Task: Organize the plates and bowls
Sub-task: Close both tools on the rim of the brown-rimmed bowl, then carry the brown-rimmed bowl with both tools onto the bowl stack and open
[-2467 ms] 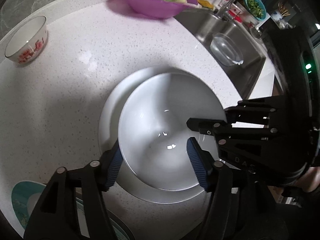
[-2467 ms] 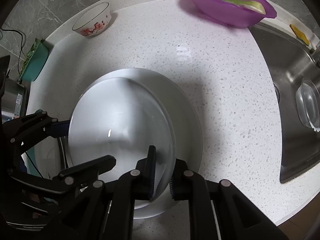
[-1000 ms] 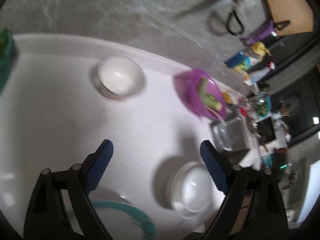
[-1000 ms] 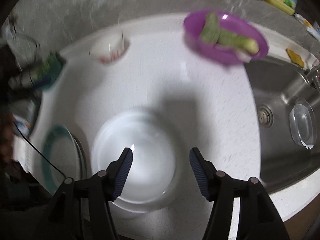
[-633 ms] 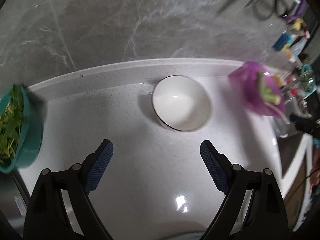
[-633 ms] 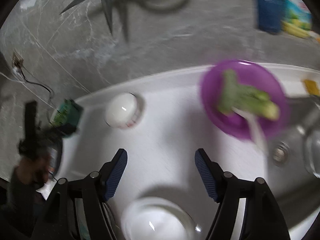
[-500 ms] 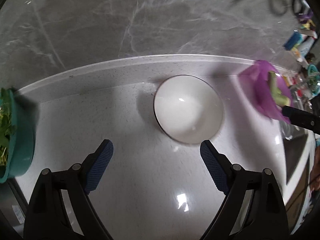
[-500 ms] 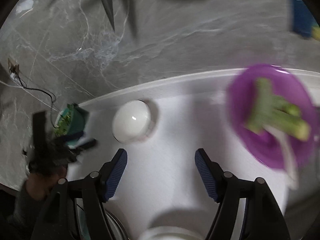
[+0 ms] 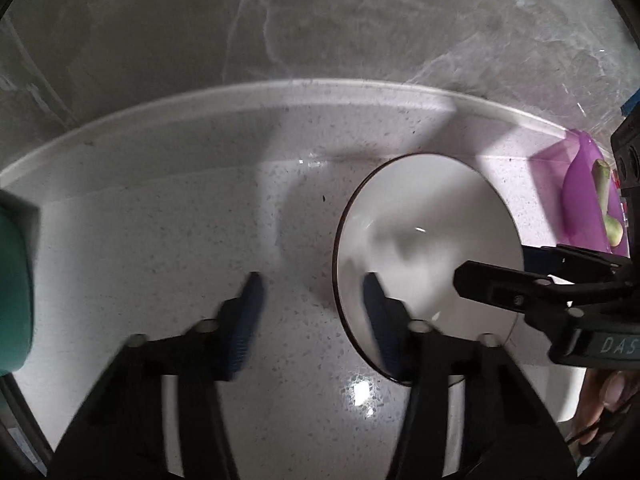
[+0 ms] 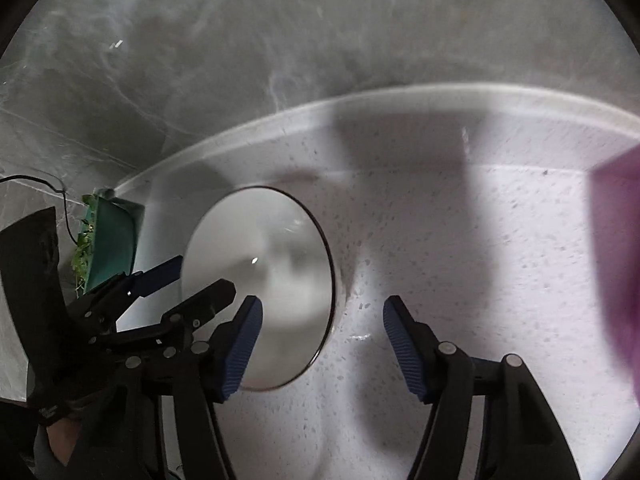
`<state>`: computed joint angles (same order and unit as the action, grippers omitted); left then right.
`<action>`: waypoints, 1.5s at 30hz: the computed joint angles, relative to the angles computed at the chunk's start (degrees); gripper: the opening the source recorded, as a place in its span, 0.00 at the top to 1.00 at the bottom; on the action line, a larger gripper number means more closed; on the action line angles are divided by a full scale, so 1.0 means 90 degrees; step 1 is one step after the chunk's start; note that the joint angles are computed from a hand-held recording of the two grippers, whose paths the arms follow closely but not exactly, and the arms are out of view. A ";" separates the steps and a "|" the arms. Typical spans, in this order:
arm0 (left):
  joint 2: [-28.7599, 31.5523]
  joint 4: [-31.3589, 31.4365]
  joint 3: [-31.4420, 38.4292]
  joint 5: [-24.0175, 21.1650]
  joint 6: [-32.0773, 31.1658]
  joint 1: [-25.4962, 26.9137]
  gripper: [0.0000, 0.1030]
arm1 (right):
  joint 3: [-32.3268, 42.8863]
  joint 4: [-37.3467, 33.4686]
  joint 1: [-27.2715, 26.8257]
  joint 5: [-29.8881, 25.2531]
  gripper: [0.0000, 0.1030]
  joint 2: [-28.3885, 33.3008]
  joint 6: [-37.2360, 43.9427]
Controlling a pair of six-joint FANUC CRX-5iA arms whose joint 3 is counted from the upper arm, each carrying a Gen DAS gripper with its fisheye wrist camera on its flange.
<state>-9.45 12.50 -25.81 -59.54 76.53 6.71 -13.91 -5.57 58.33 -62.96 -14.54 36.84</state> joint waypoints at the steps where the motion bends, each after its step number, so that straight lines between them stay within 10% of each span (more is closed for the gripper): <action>1: 0.0035 0.0075 -0.0033 0.0017 -0.0086 0.0027 0.61 | -0.0002 -0.0046 -0.0019 0.0019 0.39 0.0027 0.0025; 8: 0.0253 0.0388 -0.0067 0.0058 -0.0412 0.0070 0.86 | 0.0050 -0.0178 -0.0072 -0.0039 0.80 0.0247 0.0260; 33: -0.0252 0.0296 0.0395 -0.0425 0.0424 -0.1180 0.89 | -0.0131 0.0859 0.0722 -0.0734 0.82 -0.0519 -0.0867; 45: -0.1093 0.0594 0.0364 -0.0853 0.0729 -0.2682 0.88 | -0.0839 0.2579 0.3534 -0.2605 0.81 -0.2375 -0.4002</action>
<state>-19.29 17.84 -22.54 -67.21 83.09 -17.44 -21.46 17.64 90.14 -86.40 -35.92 0.83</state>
